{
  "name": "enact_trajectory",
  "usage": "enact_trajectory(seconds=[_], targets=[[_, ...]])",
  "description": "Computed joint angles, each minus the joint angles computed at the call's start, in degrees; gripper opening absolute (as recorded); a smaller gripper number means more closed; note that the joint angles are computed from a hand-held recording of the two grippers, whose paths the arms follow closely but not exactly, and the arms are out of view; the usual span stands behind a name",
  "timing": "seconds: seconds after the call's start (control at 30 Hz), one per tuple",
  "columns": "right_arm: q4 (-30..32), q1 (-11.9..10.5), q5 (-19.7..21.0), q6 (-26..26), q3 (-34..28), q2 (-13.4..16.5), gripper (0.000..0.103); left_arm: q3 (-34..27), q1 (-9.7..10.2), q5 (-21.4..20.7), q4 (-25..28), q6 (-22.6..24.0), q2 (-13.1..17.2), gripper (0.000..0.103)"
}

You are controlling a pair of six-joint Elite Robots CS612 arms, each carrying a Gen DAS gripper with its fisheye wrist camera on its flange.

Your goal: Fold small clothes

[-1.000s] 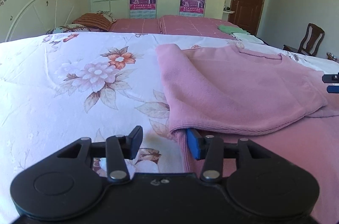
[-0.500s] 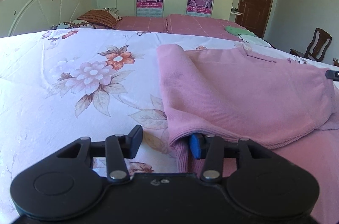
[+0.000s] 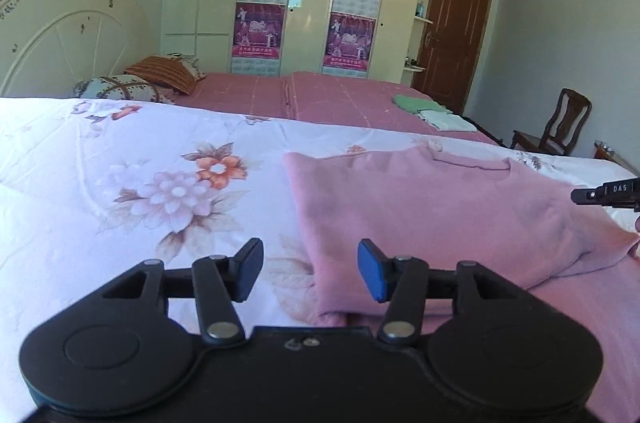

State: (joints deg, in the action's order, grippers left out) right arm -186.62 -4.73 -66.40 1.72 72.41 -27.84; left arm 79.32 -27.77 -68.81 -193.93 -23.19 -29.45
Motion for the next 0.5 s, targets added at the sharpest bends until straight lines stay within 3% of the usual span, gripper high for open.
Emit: enact_trajectory(seconds=[0.13,0.2,0.27,0.33,0.4,0.5], targets=[[0.5,1.1,-0.6,-2.2,-0.1,0.1,0.007,-5.9,0.66,-8.0,8.0,-0.1,2.9,0.053],[5.7,2.1,-4.3,-6.0,-0.7,0.3,0.006,-6.3,0.20,-6.8,9.6,3.9,3.0,0.054],[5.8,2.3,-5.3,-7.8,-0.8,0.3,0.007,-6.0,0.49,-7.6,8.0,4.1,2.7,0.055],[3.3,1.9,-3.2,-5.4,-0.9,0.5,0.007,-7.7,1.24,-8.4,6.4,4.7,3.4,0.059],[1.9,1.9,-2.0,-3.9,-2.4,1.3,0.007,-11.7,2.13,-9.5,10.3,6.4,4.7,0.063],[8.3,2.9,-4.5,-4.9,-7.0,3.1,0.007,-20.1,3.58,-11.6,16.5,8.6,8.4,0.063]])
